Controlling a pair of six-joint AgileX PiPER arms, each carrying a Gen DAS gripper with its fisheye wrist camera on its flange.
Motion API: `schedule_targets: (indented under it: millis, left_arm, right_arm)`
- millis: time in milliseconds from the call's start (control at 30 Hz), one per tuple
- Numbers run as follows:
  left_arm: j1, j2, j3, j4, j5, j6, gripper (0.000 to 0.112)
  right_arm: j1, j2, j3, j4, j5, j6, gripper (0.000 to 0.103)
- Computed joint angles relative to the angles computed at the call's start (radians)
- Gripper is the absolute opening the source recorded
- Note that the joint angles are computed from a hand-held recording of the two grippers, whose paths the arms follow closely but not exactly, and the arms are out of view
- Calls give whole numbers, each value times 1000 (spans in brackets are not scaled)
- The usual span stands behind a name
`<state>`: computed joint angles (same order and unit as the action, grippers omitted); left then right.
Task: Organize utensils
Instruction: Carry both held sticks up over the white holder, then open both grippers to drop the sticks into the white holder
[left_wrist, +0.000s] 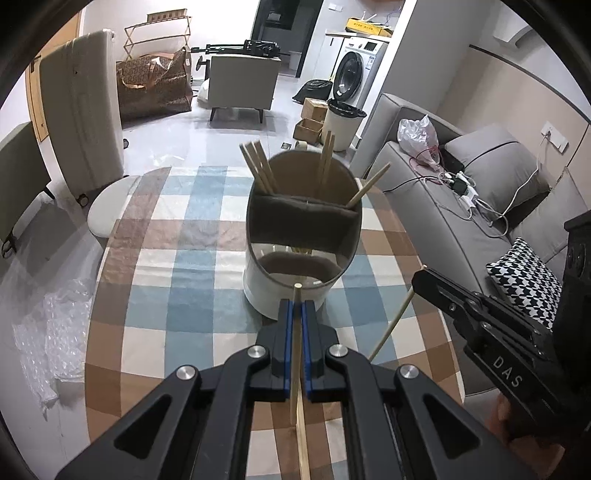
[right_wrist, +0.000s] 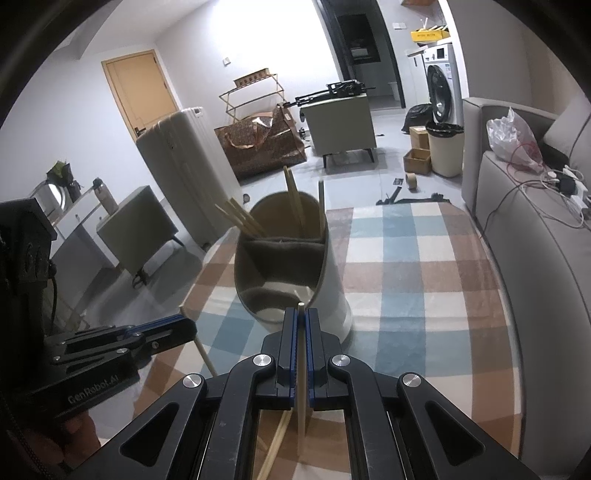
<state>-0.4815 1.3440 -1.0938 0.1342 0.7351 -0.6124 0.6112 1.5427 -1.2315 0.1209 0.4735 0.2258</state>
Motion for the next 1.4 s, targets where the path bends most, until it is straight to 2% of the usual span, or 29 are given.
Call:
schedule_targets:
  millis: [300, 500, 667, 833, 1033, 1167, 1400]
  left_arm:
    - [71, -29, -145, -74, 117, 108, 0]
    - [130, 20, -360, -130, 213, 188, 0]
    - [161, 89, -532, -137, 247, 230, 0]
    - [209, 191, -682, -205, 254, 309, 0]
    - [235, 273, -712, -230, 188, 363, 0]
    - [259, 318, -703, -252, 137, 398, 0]
    - [274, 362, -676, -251, 100, 401, 0]
  right_arm:
    - [-1, -21, -100, -47, 57, 70, 3]
    - [-9, 19, -337, -81, 160, 59, 3]
    - [-31, 102, -583, -78, 257, 32, 3]
    - [-38, 209, -818, -103, 333, 17, 3]
    - [-53, 368, -1056, -112, 386, -8, 3]
    - [-65, 431, -1097, -105, 380, -19, 3]
    - [-76, 448, -1003, -108, 316, -36, 3]
